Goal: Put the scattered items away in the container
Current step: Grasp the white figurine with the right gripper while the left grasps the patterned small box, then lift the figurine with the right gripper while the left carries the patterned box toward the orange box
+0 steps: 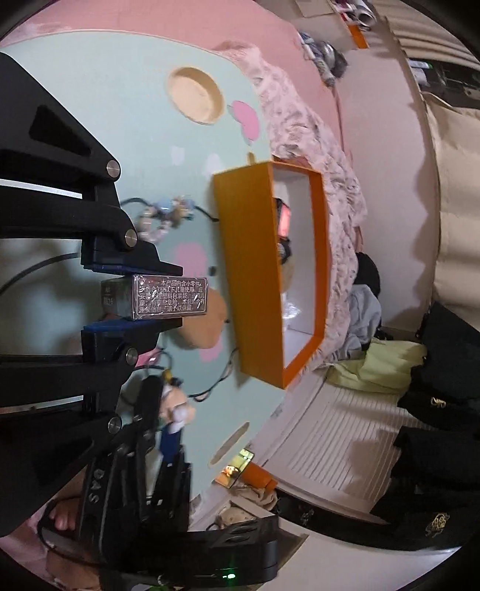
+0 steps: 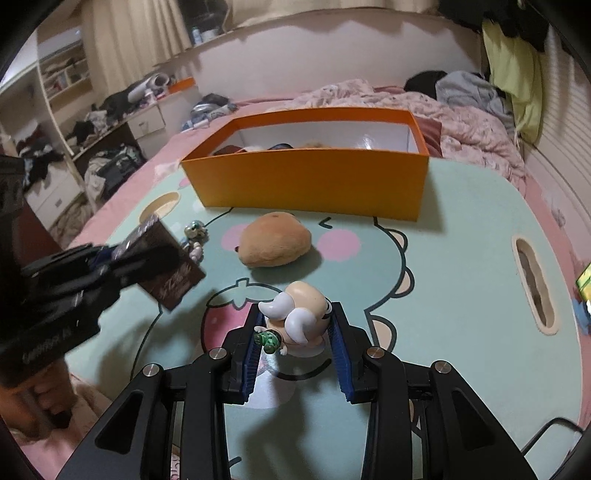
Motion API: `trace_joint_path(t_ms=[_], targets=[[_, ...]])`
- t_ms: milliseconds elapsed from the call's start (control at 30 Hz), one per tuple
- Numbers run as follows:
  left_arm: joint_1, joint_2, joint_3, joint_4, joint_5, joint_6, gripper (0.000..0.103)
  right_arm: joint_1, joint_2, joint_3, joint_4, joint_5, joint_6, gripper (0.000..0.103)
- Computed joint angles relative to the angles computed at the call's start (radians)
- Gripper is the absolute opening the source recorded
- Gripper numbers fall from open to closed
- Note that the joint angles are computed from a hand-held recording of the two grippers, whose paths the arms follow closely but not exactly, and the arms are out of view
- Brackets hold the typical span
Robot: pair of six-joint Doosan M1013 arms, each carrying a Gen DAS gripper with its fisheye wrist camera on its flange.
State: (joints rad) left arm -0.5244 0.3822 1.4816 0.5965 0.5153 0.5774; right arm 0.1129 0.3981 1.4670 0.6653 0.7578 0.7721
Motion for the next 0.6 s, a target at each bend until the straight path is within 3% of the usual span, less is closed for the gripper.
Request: trace_joint_path(t_ms=[167, 333, 600], targets=[[-0.011, -0.001, 0.018, 0.031, 0.027, -0.064, 0.02, 0.012, -0.001, 0.005, -0.024, -0.014, -0.016, 0.034], [-0.009, 0.004, 0.021, 0.027, 0.025, -0.065, 0.02, 0.015, 0.02, -0.018, -0.078, 0.02, 0.034, 0.034], [-0.02, 0.011, 0.012, 0.059, 0.049, -0.058, 0.02, 0.02, 0.018, -0.012, -0.088, 0.006, 0.032, 0.034]])
